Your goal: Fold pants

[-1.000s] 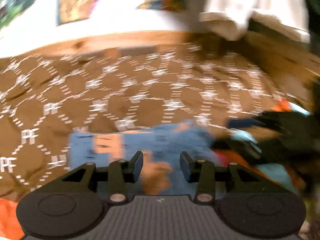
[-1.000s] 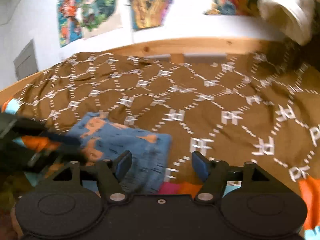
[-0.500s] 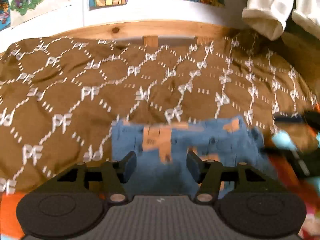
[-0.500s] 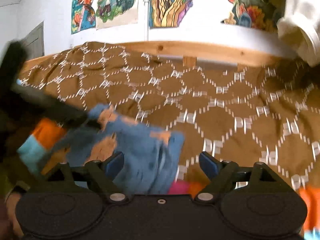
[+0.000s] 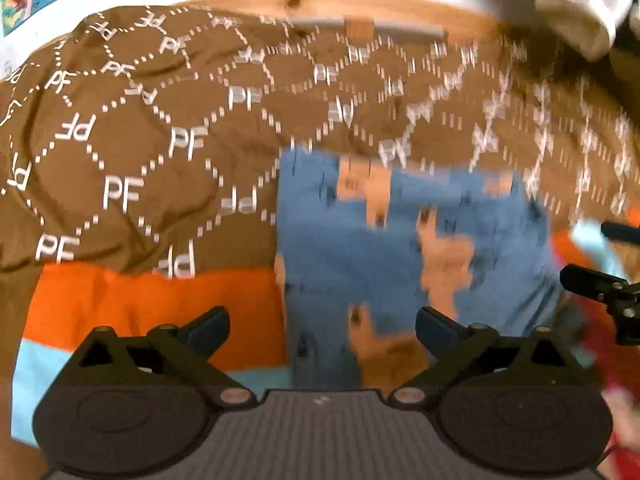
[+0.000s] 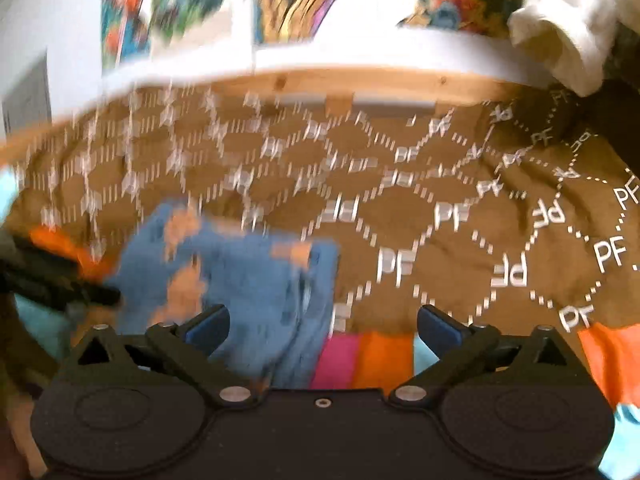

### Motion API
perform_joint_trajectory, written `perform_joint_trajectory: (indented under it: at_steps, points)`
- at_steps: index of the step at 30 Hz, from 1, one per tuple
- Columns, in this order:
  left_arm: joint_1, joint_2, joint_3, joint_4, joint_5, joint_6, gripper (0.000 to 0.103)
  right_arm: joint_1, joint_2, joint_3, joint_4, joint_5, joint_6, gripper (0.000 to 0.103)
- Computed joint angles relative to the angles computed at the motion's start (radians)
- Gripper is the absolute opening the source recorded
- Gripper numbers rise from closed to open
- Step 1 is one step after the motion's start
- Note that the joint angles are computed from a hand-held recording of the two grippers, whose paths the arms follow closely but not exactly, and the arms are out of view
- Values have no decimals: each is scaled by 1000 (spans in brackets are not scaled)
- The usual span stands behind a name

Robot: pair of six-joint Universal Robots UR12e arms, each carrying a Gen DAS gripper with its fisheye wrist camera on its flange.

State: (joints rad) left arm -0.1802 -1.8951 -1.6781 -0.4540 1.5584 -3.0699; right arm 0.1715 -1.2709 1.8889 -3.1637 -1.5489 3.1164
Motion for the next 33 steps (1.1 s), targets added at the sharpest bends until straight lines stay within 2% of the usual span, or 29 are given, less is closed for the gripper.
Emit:
perform_joint_trajectory:
  at_steps: [2, 4, 9, 12, 16, 23, 33]
  points:
    - [-13, -9, 9, -54, 54, 35, 100, 16, 2, -4, 68, -38, -56, 98]
    - [-3, 4, 1, -49, 15, -10, 99, 11, -9, 6, 75, -4, -15, 95]
    - [-1, 36, 7, -61, -9, -84, 103, 10, -34, 28, -73, 21, 49, 102]
    - [-13, 45, 17, -70, 16, -116, 103, 15, -40, 33, -118, 3, 130, 102]
    - [-25, 41, 47, -135, 44, -131, 103, 9, -37, 44, -156, 2, 207, 102]
    - [-46, 31, 55, -133, 118, -127, 103, 3, -38, 55, -172, -4, 217, 102]
    - [-47, 29, 56, -147, 124, -123, 103, 0, -38, 57, -152, 5, 222, 102]
